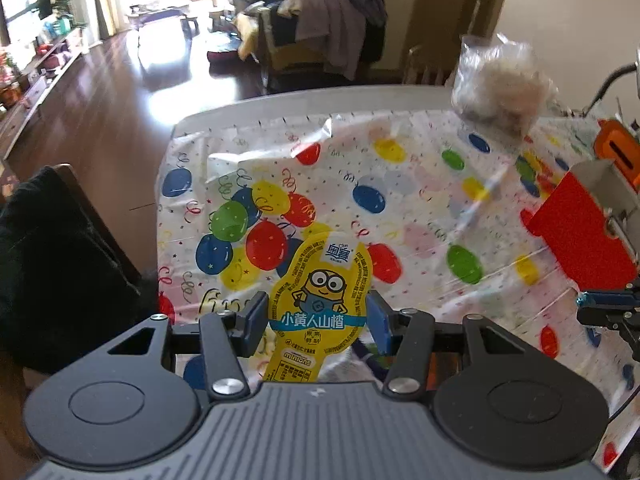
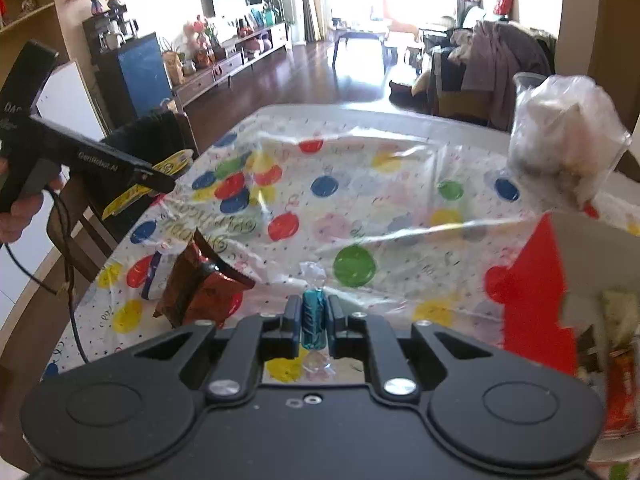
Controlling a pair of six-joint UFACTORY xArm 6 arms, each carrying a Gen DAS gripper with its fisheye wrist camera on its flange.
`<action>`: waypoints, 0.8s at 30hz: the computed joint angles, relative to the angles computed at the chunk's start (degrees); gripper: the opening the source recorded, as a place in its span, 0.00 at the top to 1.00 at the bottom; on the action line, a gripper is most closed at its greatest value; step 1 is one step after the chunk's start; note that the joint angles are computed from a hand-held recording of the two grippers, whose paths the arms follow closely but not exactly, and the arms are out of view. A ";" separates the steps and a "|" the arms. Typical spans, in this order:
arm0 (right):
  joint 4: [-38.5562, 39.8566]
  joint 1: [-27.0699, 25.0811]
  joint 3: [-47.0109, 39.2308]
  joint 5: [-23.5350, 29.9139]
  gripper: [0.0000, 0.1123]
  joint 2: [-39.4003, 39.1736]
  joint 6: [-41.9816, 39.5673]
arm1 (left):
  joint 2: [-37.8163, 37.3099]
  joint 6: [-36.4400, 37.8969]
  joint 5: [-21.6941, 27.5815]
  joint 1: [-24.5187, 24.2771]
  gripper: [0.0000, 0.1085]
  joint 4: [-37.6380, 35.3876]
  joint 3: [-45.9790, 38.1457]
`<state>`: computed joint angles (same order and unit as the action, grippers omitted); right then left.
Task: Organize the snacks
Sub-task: 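Carry both snacks into the red-sided box and open both tools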
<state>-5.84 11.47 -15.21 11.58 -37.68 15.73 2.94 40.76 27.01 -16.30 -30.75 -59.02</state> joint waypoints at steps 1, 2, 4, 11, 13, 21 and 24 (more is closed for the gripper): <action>1.43 -0.26 0.45 1.03 0.91 -1.90 -1.61 | -1.47 -2.01 -0.19 -0.53 0.53 1.25 1.07; 3.48 -0.64 0.94 1.86 0.91 -3.78 -3.83 | -2.92 -3.85 -0.20 -1.08 0.53 2.33 2.09; 6.43 -1.63 1.90 3.59 0.91 -7.38 -7.39 | -5.55 -8.29 0.30 -2.21 0.53 4.94 3.75; 20.91 -9.32 4.91 10.95 0.91 -19.48 -25.46 | -13.82 -24.23 -1.20 -9.66 0.53 13.88 9.59; 23.72 -12.36 5.37 13.59 0.91 -22.25 -29.84 | -15.03 -29.40 -1.61 -12.31 0.53 16.87 10.38; 39.04 -29.55 4.95 23.39 0.91 -27.25 -52.05 | -13.84 -46.99 -2.34 -23.24 0.53 26.43 8.11; 43.54 -36.71 3.91 26.61 0.91 -26.35 -59.68 | -12.13 -51.80 -3.21 -26.47 0.53 29.28 6.41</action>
<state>37.70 -25.24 -11.31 38.19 -64.03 -43.95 -9.19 -11.04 23.80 -42.77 -1.46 -52.61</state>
